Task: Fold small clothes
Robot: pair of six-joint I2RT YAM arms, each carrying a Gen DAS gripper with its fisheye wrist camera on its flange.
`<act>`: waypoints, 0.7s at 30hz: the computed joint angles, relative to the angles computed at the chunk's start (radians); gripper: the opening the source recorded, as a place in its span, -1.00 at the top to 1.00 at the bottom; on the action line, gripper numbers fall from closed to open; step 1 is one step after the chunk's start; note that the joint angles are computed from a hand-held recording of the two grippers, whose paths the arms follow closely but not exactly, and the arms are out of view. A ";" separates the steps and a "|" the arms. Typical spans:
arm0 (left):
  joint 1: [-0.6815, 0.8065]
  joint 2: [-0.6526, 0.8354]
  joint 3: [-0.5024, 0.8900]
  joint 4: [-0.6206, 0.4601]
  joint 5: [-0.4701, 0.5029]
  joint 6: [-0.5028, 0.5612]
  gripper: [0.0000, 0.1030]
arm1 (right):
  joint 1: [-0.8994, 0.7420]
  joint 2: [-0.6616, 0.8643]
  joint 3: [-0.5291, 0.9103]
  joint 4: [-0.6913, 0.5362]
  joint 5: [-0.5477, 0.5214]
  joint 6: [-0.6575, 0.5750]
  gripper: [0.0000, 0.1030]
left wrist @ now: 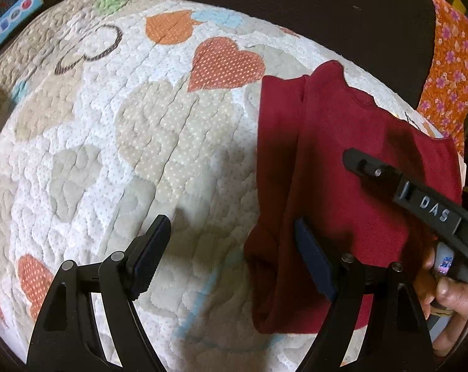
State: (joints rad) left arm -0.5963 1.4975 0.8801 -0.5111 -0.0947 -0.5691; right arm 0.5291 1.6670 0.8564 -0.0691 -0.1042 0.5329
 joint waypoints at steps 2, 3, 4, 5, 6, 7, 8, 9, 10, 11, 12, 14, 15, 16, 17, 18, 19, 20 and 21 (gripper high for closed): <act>0.005 -0.022 -0.002 -0.025 0.016 -0.014 -0.60 | -0.002 0.000 0.044 -0.064 -0.015 0.015 0.48; 0.003 -0.030 0.000 -0.043 0.010 -0.022 -0.60 | -0.005 -0.006 0.055 -0.085 -0.028 0.018 0.48; -0.007 -0.046 -0.003 -0.063 0.002 -0.033 -0.60 | -0.006 -0.015 0.062 -0.097 -0.037 0.020 0.47; -0.011 -0.050 -0.002 -0.074 0.001 -0.041 -0.60 | -0.003 -0.027 0.066 -0.105 -0.038 0.020 0.45; -0.012 -0.053 -0.001 -0.080 0.009 -0.047 -0.60 | 0.004 -0.042 0.066 -0.111 -0.027 0.018 0.44; -0.012 -0.052 0.001 -0.085 0.021 -0.052 -0.60 | 0.011 -0.053 0.065 -0.118 -0.016 0.018 0.43; -0.015 -0.051 0.003 -0.087 0.029 -0.060 -0.60 | 0.018 -0.065 0.062 -0.129 -0.008 0.020 0.42; -0.019 -0.052 0.003 -0.087 0.031 -0.067 -0.60 | 0.023 -0.080 0.053 -0.135 -0.011 0.025 0.42; -0.024 -0.051 0.005 -0.085 0.035 -0.077 -0.60 | 0.024 -0.093 0.042 -0.134 -0.017 0.028 0.42; -0.029 -0.048 0.008 -0.083 0.038 -0.082 -0.60 | 0.027 -0.108 0.030 -0.138 -0.015 0.030 0.42; -0.032 -0.045 0.010 -0.082 0.042 -0.082 -0.60 | 0.031 -0.123 0.020 -0.145 -0.006 0.031 0.42; -0.041 -0.036 0.017 -0.083 0.036 -0.079 -0.60 | 0.037 -0.146 0.005 -0.148 0.000 0.033 0.40; -0.044 -0.033 0.016 -0.080 0.031 -0.075 -0.60 | 0.036 -0.156 -0.005 -0.147 -0.002 0.038 0.39; -0.045 -0.027 0.016 -0.077 0.029 -0.070 -0.60 | 0.035 -0.163 -0.012 -0.148 -0.003 0.043 0.38; -0.040 -0.022 0.017 -0.071 0.033 -0.064 -0.60 | 0.033 -0.172 -0.022 -0.147 -0.006 0.047 0.38; -0.031 -0.023 0.013 -0.057 0.036 -0.061 -0.60 | 0.029 -0.187 -0.039 -0.146 -0.010 0.050 0.38; -0.019 -0.031 0.005 -0.034 0.036 -0.061 -0.60 | 0.026 -0.203 -0.055 -0.144 -0.013 0.052 0.38; -0.006 -0.035 -0.001 -0.013 0.037 -0.058 -0.60 | 0.022 -0.228 -0.079 -0.142 -0.015 0.050 0.38; 0.009 -0.034 -0.004 0.010 0.042 -0.051 -0.60 | 0.017 -0.262 -0.107 -0.145 -0.011 0.046 0.37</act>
State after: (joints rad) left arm -0.5876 1.4635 0.8763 -0.5012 -0.0527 -0.6201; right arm 0.5462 1.4055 0.7492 -0.2137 -0.1152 0.5789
